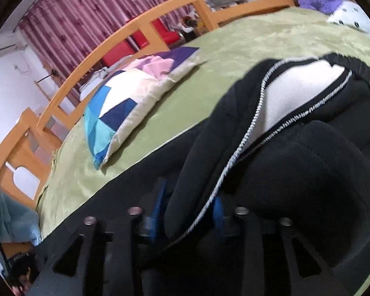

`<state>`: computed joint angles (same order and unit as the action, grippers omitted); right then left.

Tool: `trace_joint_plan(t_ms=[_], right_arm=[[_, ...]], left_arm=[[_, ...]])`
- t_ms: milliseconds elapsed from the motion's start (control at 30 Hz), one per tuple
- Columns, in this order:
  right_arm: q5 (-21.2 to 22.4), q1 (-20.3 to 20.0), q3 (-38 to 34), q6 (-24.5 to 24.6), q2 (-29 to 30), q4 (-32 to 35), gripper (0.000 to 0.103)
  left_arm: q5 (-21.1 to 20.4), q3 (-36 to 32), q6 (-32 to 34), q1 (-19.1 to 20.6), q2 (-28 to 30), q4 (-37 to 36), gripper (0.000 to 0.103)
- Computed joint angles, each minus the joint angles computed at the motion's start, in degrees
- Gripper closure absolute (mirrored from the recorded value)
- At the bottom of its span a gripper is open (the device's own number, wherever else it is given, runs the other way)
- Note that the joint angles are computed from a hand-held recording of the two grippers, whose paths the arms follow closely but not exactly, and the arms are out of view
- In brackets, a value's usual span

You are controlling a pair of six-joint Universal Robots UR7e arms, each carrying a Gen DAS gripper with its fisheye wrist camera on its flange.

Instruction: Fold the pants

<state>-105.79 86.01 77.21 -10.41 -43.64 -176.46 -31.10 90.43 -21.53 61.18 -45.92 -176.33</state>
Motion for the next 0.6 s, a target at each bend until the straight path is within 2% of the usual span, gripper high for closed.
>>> trace_joint_plan(t_ms=[67,100,300,433,500,600], right_arm=[[-0.30,0.63,0.88,-1.87,-0.39,-0.75,0.043],[-0.53,1.08,1.39,-2.98,-0.82,-0.33,0.043],[0.47,1.83,4.65,-5.08,-4.33,1.74,0.043],[-0.26,2.06,4.16,-8.51,-5.25,11.18,0.043],[0.68,1.95,3.36,-9.30,-5.11,15.63,0.043],[1.84,1.71,0.83,-7.91,-3.26,21.90,0.044]], left_arm=[[-4.42,1.48,3.13,-0.30,-0.88,-4.71,0.033],[-5.65,1.77,4.12,-0.51,-1.01,-5.86,0.033],[-5.91,0.93,4.67,-1.82,-1.00,-2.51,0.030],[-7.86,0.51,1.01,-1.44,-2.40,4.95,0.030],[-9.61,-0.40,-1.29,-0.97,-3.01,11.33,0.030],[-9.21,-2.87,-5.54,-0.53,-2.52,22.43,0.031]])
